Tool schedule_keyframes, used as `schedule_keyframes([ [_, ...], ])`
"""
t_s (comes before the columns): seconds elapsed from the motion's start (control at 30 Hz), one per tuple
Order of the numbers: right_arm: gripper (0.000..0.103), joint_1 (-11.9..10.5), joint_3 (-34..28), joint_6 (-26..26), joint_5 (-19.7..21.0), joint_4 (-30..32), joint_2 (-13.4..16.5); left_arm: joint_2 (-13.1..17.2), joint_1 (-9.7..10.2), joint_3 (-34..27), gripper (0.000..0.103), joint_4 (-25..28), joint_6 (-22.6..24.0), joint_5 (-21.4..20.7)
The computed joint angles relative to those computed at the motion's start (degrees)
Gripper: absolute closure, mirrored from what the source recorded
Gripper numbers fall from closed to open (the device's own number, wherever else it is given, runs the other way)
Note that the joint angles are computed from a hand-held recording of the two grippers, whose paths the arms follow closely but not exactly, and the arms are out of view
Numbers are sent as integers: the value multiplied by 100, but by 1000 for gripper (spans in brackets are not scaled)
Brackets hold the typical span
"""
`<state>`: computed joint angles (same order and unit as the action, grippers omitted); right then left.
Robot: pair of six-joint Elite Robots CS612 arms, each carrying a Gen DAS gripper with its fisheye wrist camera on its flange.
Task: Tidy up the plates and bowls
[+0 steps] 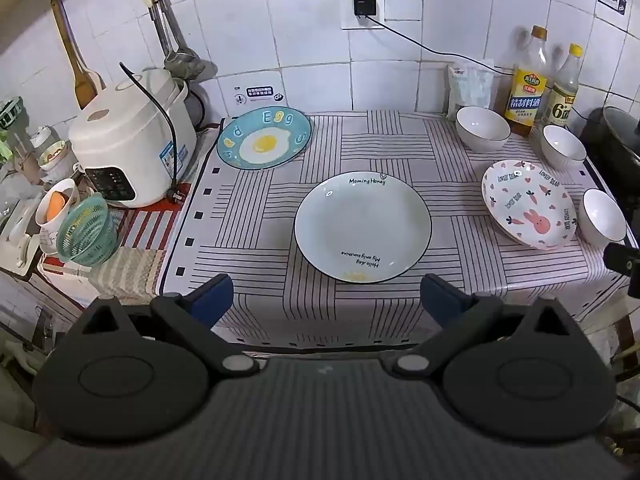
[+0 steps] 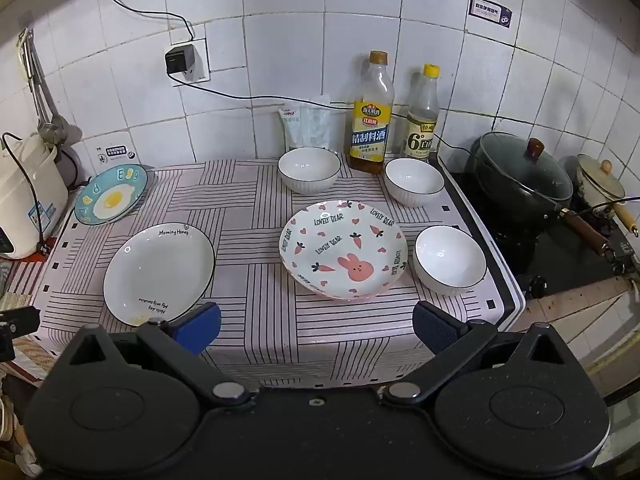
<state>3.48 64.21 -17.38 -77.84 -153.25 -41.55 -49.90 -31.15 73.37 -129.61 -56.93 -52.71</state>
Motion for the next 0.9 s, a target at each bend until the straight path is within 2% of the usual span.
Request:
schedule_keyframes([
  [0.27,0,4,-71,59,-45,53,29,-41,-36,56,2,120,32,46],
  [0.4,0,-66,-167,104,80,110,6,-18,-48,13,2,69,144,-11],
  [0.43,0,-59,-1,135,71,-111,-34,-22,-49,24,2,16,177,-42],
  [0.53,0,-68,-9,151,92,-144,-26,-18,-56,-8,3,31,263,-88],
  [0.9,0,-96,112,65,84,-324,-76,13,-119,-77,3,75,87,-67],
])
